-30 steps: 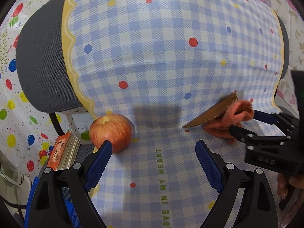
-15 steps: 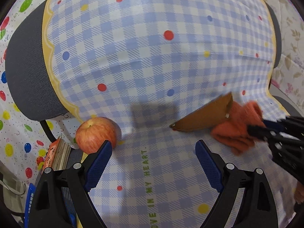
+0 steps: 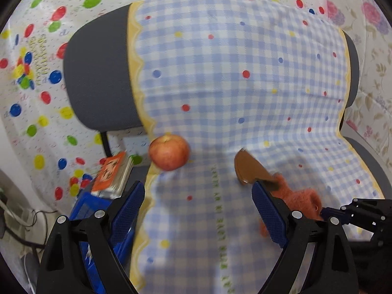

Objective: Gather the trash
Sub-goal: 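Release the orange cloth and grasp the brown leather scrap with the right tool, then grasp the orange cloth with the left tool while the right tool holds the brown scrap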

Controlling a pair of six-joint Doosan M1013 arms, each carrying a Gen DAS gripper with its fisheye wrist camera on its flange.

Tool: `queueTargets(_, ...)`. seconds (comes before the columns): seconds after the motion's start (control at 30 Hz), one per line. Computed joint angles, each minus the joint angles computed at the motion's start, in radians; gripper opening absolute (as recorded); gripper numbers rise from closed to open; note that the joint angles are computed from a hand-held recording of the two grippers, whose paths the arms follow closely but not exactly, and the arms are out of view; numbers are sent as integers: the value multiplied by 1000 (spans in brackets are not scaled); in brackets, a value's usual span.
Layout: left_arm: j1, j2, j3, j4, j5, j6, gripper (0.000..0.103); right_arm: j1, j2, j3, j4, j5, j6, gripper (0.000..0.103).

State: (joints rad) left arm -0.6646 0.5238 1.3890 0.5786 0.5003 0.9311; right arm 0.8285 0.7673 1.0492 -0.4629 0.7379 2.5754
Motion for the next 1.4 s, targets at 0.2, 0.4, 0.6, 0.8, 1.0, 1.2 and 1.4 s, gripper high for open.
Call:
queueTargets(0.2, 2, -17, 37, 41, 26, -55, 89, 30, -31, 27, -126, 63, 115, 58)
queueTargets(0.4, 9, -19, 44, 17, 11, -48, 89, 24, -55, 44, -220, 94, 209, 58)
queueTargets(0.6, 12, 10, 9, 58, 13, -82, 89, -29, 14, -51, -116, 114, 113, 55)
queueTargets(0.8, 26, 51, -36, 35, 27, -56, 89, -59, 108, -183, 14, 165, -47, 47)
queueTargets(1.0, 33, 85, -69, -17, 33, -17, 89, -64, 170, -276, 64, 253, -156, 39)
queueTargets(1.2, 23, 67, -46, 0, 28, -32, 89, -48, 163, -261, -46, 267, -97, 6)
queueTargets(1.4, -1, 12, 12, 19, -16, -34, 89, -26, 63, -117, -235, 238, 131, 5)
